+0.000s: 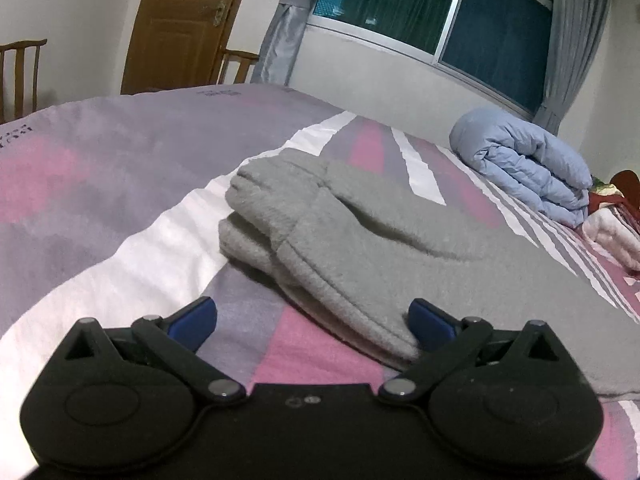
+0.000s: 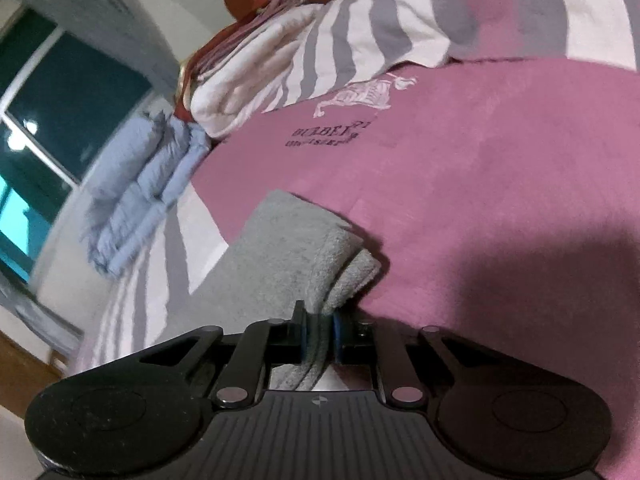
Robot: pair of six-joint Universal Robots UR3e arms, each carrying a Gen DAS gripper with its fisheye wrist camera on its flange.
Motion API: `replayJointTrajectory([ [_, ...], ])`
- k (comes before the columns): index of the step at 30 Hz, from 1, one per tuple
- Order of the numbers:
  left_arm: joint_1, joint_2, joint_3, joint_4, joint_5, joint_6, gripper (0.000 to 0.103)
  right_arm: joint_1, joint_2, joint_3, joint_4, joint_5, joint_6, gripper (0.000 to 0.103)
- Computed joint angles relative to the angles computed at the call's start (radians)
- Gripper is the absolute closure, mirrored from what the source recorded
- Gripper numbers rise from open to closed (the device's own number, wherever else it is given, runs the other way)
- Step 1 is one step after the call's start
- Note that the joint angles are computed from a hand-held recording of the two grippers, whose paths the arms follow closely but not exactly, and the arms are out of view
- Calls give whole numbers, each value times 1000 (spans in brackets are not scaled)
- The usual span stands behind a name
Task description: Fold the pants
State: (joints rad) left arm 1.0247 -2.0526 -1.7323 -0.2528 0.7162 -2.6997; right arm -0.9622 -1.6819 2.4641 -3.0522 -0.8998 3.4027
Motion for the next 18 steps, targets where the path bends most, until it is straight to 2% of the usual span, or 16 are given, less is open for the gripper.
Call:
replayJointTrajectory([
  [4, 13, 15, -11, 111, 40, -83, 6, 65, -81, -12, -27, -33, 20, 92],
  [6, 19, 12, 16, 96, 52, -104, 6, 142, -103, -60, -47, -62, 46, 93],
  [9, 22, 10, 79, -22, 62, -56, 6, 293, -87, -163, -72, -123, 95, 93],
  [14, 62, 18, 80, -94, 17, 28, 6, 640, 39, -387, -131, -289, 194, 93],
  [18, 100, 37, 43, -128, -16, 88, 6, 955, 216, -588, -174, -426, 215, 93],
])
